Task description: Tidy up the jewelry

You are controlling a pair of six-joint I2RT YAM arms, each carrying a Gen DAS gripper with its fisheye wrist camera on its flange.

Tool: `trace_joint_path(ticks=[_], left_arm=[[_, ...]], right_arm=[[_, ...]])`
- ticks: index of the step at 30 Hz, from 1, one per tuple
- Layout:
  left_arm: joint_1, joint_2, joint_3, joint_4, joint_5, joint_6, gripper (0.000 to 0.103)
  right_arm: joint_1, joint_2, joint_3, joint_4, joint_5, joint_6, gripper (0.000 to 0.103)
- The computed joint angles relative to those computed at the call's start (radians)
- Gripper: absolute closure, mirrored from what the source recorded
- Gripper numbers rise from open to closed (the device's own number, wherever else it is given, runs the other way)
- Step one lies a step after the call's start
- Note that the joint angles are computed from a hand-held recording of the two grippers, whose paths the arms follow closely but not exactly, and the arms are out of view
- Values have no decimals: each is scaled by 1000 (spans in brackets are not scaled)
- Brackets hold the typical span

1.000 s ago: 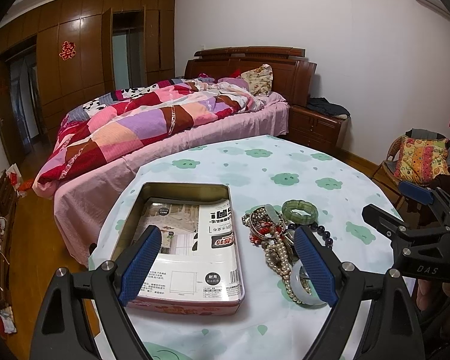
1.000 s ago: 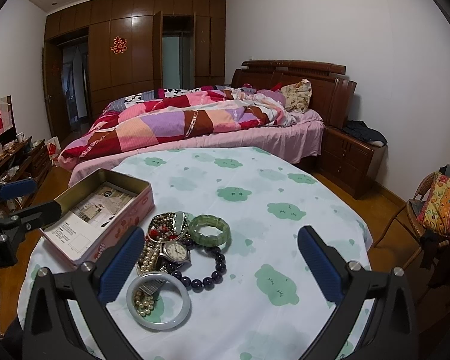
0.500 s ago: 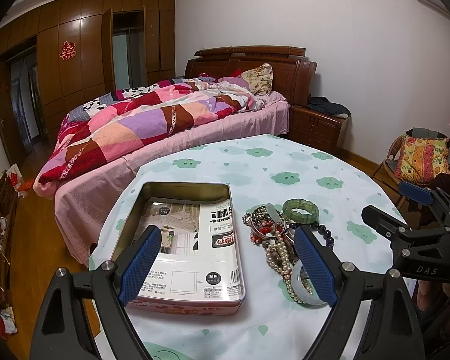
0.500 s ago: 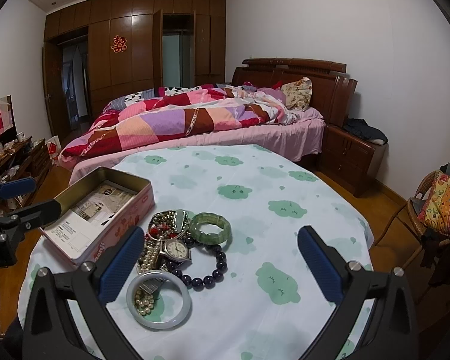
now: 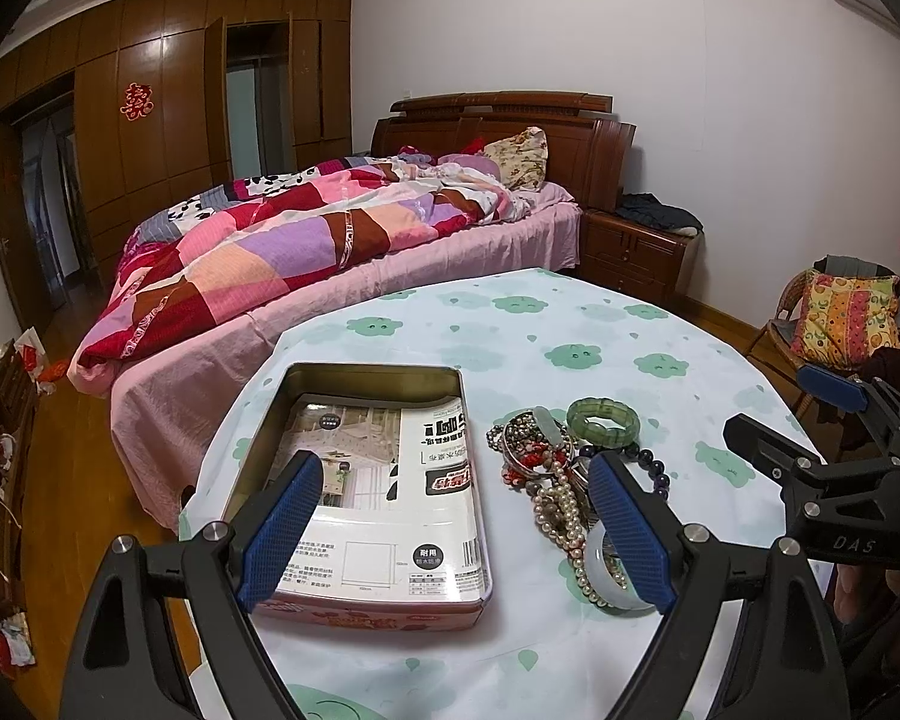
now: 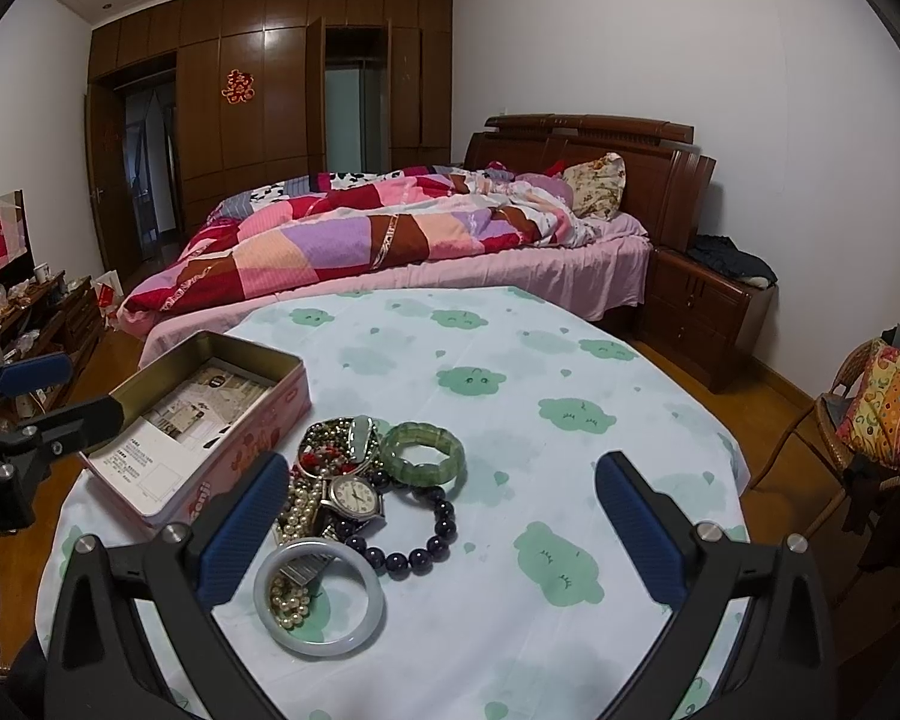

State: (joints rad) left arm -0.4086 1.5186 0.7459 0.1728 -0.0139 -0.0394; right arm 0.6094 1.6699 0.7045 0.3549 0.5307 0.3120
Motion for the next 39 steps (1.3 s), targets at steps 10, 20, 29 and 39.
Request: trace_joint_path(ticks=[10,20,29,39], left_arm=[[14,4,2,-2,12,9,13],[12,34,7,11,15,10,13],[-13,132,27,29,49,-2,13],[-102,247,101,-31,62,15,57]], right_arm=[[-1,-2,-3,-2,-1,1,0],[13,32,-12,27,7,14,0],[-44,61,-75,64,-20,20,0],[-138,50,-147,95,-107,54,0]])
